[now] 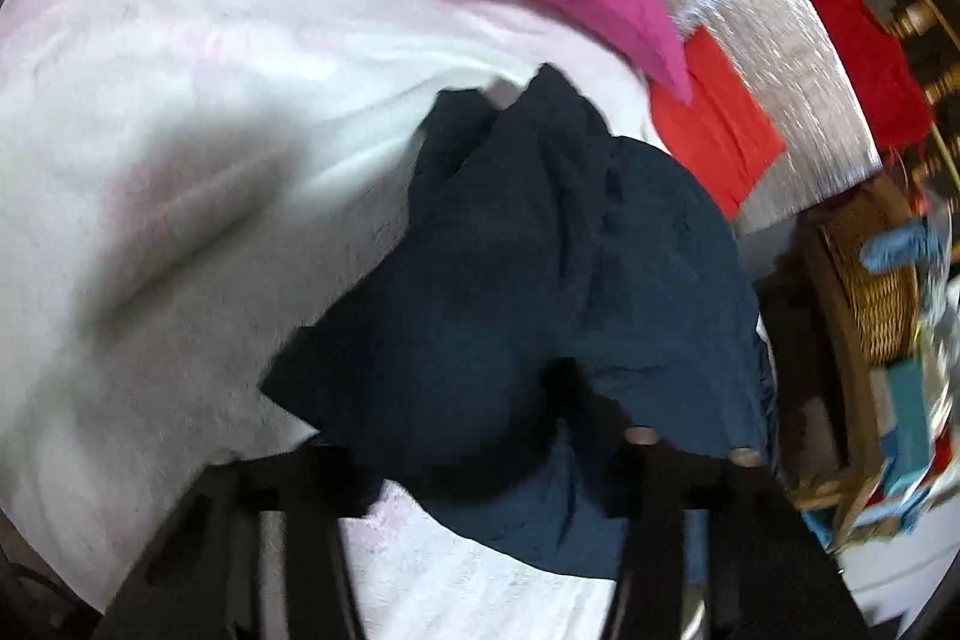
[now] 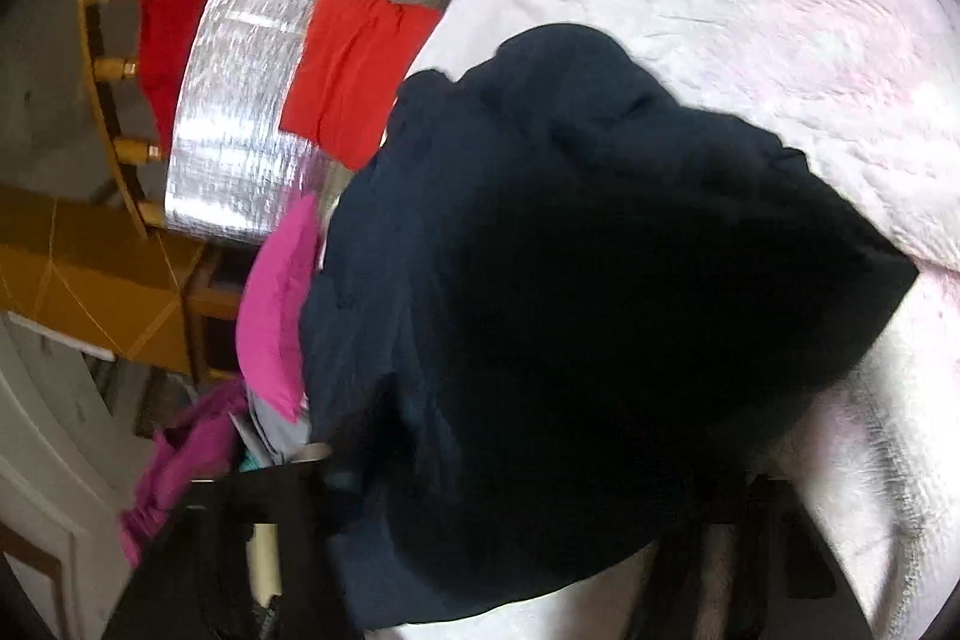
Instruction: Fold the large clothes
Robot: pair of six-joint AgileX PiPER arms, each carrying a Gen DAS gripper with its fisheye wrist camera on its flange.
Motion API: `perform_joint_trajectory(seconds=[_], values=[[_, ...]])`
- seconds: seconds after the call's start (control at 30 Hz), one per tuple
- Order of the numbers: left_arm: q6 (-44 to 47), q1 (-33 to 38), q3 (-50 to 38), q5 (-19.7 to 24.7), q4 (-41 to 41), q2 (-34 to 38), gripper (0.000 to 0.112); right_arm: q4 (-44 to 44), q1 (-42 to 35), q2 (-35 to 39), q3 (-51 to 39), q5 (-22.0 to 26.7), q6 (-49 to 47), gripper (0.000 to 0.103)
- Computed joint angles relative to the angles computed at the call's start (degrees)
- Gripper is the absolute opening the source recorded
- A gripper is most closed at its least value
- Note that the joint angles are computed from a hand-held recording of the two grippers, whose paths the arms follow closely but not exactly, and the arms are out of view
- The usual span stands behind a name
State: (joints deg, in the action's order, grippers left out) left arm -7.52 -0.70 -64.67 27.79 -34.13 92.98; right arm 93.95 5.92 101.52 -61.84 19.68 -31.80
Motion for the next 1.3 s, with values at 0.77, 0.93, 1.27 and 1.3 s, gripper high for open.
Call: perform_joint_trajectory(seconds=[0.77, 0.93, 1.27, 1.3], values=[[-25.8, -8.1, -1.9, 4.5, 38.7, -4.6, 0.049, -29.3, -0.9, -6.0, 2.2, 3.5, 25.4, 0.071], [-43.7, -15.8, 3.0, 8.1, 61.6, -15.7, 0.069, -57.9, 3.8, -16.5, 4.2, 3.8, 46.6, 0.074], [-55.0, -44.0, -5.5, 37.5, 90.0, -28.9, 0.091, -115.2, 28.9, -32.7, -2.9, 20.7, 88.2, 0.082], [-55.5, -46.6, -6.4, 40.2, 91.3, -29.3, 0.092, -121.0, 32.4, -33.9, -3.4, 23.5, 92.6, 0.085]])
